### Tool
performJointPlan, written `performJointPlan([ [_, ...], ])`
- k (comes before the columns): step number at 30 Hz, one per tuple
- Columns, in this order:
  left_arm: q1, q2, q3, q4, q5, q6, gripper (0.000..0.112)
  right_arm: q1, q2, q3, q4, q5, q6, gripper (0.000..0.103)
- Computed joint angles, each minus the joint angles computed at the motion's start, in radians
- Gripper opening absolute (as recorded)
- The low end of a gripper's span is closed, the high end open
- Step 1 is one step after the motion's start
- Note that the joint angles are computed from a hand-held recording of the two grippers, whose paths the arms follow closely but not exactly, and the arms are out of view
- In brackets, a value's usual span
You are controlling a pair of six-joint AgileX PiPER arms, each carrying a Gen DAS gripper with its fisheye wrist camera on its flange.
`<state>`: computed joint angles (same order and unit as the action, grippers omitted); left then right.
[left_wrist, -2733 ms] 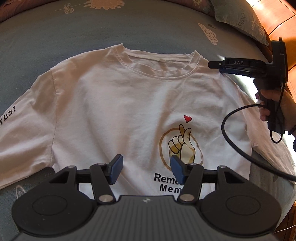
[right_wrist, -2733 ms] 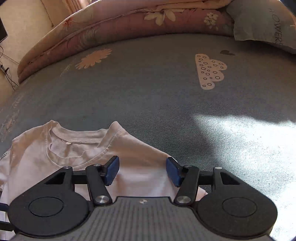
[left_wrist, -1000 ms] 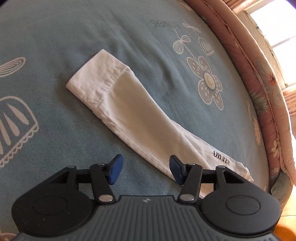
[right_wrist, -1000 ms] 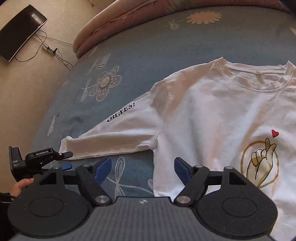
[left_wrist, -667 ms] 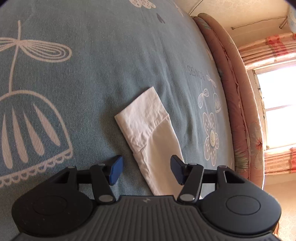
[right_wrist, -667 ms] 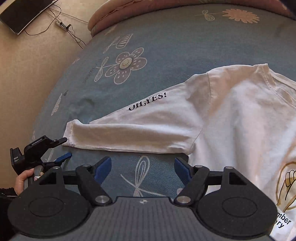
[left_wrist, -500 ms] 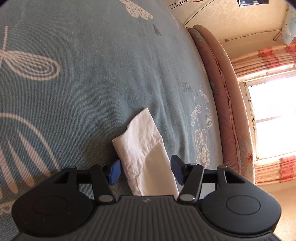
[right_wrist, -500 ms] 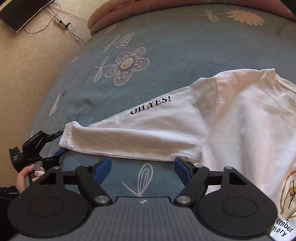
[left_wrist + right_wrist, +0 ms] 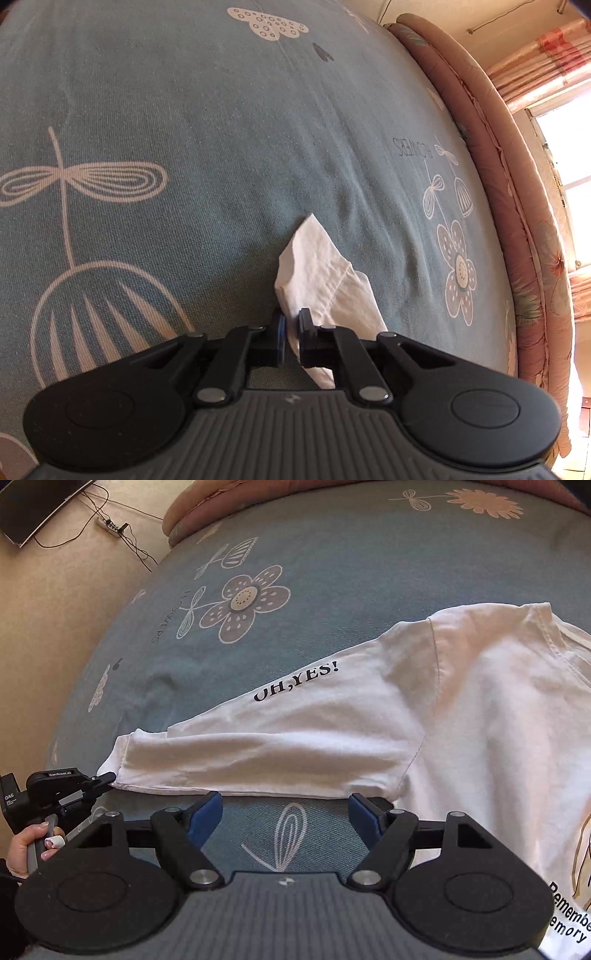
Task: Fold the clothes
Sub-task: 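Grasp the 'OH,YES!' sleeve cuff with the left gripper and straighten it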
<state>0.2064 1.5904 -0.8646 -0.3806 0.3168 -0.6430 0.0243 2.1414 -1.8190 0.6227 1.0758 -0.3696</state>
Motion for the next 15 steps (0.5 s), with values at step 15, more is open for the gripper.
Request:
performJointPlan([
  [15,-0.139,0.263,-0.651,0.234,0.457,0.416,0.034,-0.054,-0.034,0.069,0.007,-0.023,-0.055,0.081],
])
